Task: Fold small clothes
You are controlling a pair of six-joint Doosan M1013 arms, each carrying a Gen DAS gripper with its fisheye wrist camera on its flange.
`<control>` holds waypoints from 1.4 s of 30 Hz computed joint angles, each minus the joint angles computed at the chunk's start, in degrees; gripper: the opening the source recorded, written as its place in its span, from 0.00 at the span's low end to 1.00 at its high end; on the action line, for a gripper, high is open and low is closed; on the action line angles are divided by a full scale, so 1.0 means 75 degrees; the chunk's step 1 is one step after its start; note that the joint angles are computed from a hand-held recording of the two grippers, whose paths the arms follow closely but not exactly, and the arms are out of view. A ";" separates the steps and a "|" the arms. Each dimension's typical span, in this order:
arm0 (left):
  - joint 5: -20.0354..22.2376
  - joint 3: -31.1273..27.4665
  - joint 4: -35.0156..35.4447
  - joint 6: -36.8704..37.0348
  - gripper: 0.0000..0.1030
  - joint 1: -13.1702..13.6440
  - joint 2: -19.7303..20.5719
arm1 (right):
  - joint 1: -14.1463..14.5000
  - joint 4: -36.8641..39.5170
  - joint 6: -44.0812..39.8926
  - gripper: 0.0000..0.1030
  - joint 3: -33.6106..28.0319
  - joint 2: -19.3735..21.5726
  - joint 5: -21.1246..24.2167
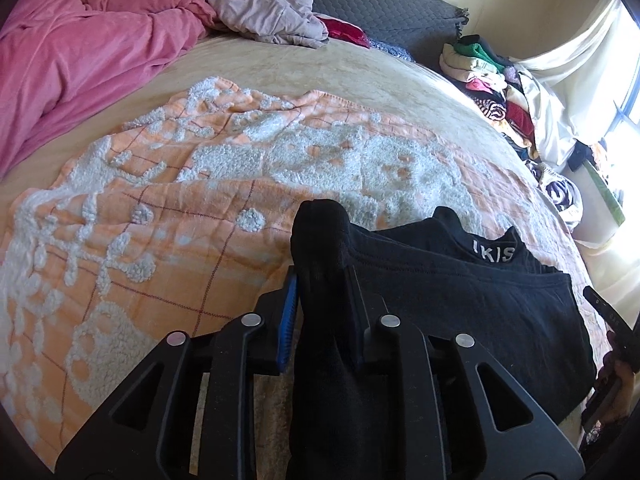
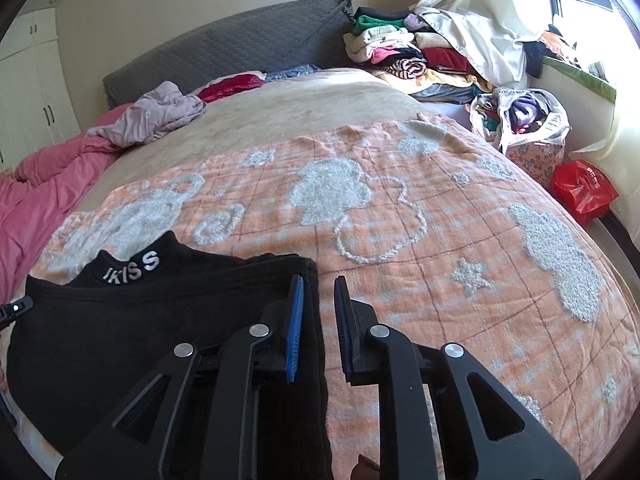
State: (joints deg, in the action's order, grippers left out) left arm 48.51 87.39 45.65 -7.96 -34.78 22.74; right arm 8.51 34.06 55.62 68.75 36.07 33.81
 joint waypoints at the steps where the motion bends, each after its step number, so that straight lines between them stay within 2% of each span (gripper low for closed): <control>1: 0.0027 0.0019 0.0006 -0.0072 0.16 -0.0021 -0.0020 | -0.0026 0.0063 0.0031 0.33 0.0007 -0.0004 0.0024; 5: 0.0396 0.0037 0.0244 -0.0292 0.20 -0.0184 -0.0104 | -0.0096 0.0117 0.0127 0.35 -0.0013 -0.0053 0.0133; 7: 0.0611 0.0008 0.0369 -0.0336 0.26 -0.0279 -0.0148 | -0.0128 0.0276 0.0073 0.37 -0.0010 -0.0088 0.0199; 11: 0.1012 -0.0160 0.0525 -0.0251 0.29 -0.0448 -0.0172 | -0.0141 0.0436 -0.0138 0.41 0.0005 -0.0185 0.0378; 13: 0.0992 -0.0223 0.0491 -0.0158 0.35 -0.0499 -0.0181 | -0.0135 0.0570 -0.0371 0.41 0.0051 -0.0253 0.0473; 17: 0.0852 -0.0447 0.0325 0.0282 0.37 -0.0627 -0.0111 | -0.0062 0.0769 -0.0981 0.42 0.0244 -0.0450 0.0561; 21: 0.0653 -0.0743 0.0092 0.0877 0.48 -0.0757 0.0076 | 0.0067 0.0992 -0.1776 0.51 0.0509 -0.0686 0.0725; 24: 0.0506 -0.0959 -0.0263 0.1363 0.49 -0.0829 0.0249 | 0.0191 0.1070 -0.2296 0.52 0.0683 -0.0829 0.0982; 27: 0.0718 -0.1159 -0.0581 0.1883 0.54 -0.0891 0.0451 | 0.0268 0.1086 -0.2567 0.52 0.0936 -0.0961 0.1227; 29: 0.0957 -0.1222 -0.0860 0.2166 0.54 -0.0887 0.0548 | 0.0341 0.0798 -0.2534 0.52 0.1100 -0.1032 0.1270; 32: 0.0671 -0.0954 -0.1241 0.2039 0.54 -0.0832 0.0460 | 0.0464 0.0354 -0.2778 0.52 0.1338 -0.1149 0.1011; 34: 0.0625 -0.0840 -0.1398 0.2044 0.54 -0.0832 0.0426 | 0.0473 0.0306 -0.2803 0.52 0.1379 -0.1161 0.1115; 36: 0.0576 -0.0752 -0.1502 0.2088 0.54 -0.0841 0.0395 | 0.0495 -0.0069 -0.2386 0.53 0.1341 -0.1117 0.1255; 39: 0.0595 -0.0685 -0.1642 0.2184 0.54 -0.0882 0.0386 | 0.0561 -0.1223 -0.1381 0.53 0.1267 -0.1029 0.1299; 40: 0.0579 -0.0637 -0.1662 0.2178 0.54 -0.0902 0.0372 | 0.0539 -0.1401 -0.1170 0.53 0.1233 -0.0989 0.1413; 41: 0.0525 -0.0582 -0.1689 0.2151 0.54 -0.0916 0.0353 | 0.0493 -0.1500 -0.0965 0.63 0.1197 -0.0950 0.1554; 42: 0.0414 -0.0485 -0.1710 0.2086 0.54 -0.0918 0.0312 | 0.0450 -0.1552 -0.0820 0.66 0.1199 -0.0934 0.1613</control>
State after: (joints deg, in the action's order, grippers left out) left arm 51.61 83.76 32.82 7.69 -41.66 25.08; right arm 11.88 22.42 49.47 77.74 29.07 45.91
